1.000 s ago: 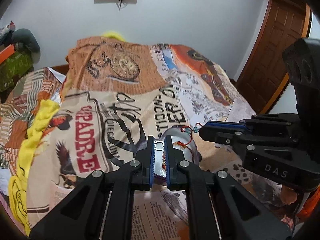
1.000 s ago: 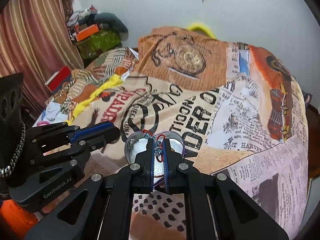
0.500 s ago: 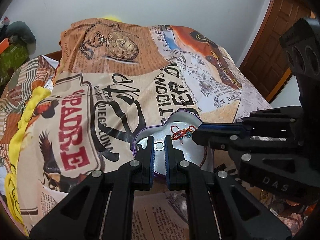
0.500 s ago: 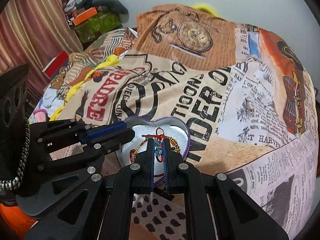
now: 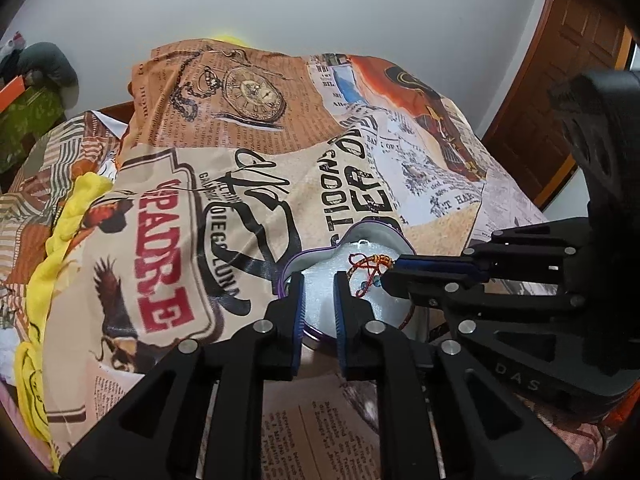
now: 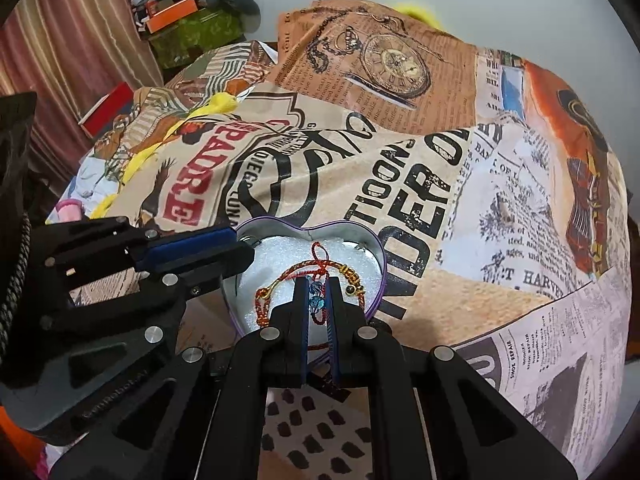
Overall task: Organize jewelry
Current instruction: 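Carry the beaded bracelet and small ring over the heart tin and release both, then lift both open tools away from the heart tin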
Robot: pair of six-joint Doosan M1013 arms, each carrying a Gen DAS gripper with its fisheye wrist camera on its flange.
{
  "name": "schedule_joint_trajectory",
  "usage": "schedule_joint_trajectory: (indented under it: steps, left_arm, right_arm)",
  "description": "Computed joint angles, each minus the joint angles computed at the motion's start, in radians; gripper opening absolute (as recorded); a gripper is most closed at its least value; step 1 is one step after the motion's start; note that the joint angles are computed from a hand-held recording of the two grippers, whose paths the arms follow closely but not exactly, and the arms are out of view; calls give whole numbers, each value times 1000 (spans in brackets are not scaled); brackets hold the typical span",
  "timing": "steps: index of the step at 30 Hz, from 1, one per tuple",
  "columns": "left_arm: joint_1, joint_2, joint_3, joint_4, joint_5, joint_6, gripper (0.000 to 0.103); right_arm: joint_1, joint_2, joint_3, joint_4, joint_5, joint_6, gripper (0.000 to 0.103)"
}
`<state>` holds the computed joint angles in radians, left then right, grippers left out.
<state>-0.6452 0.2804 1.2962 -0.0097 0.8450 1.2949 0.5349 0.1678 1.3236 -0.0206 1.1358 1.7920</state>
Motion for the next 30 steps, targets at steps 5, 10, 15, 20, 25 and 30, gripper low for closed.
schedule_joint_trajectory:
  steps: [5, 10, 15, 20, 25, 30]
  left_arm:
    - [0, -18, 10, 22, -10, -14, 19]
    - [-5, -37, 19, 52, -19, -25, 21]
    - [-16, -60, 29, 99, -25, -49, 23]
    - [-29, -88, 41, 131, -36, -65, 28]
    - [-45, -114, 51, 155, -42, -73, 28]
    - [-66, -143, 64, 176, -46, -83, 33]
  right_arm:
    - [11, 2, -6, -29, 10, -1, 11]
    - [24, -8, -3, -74, 0, 15, 29]
    - [46, -21, -5, -127, 3, 21, 30]
    - [67, -43, 0, -177, 0, 41, 30]
    - [86, -71, 8, -222, -2, 71, 30]
    - [99, -108, 27, -243, -13, 105, 30]
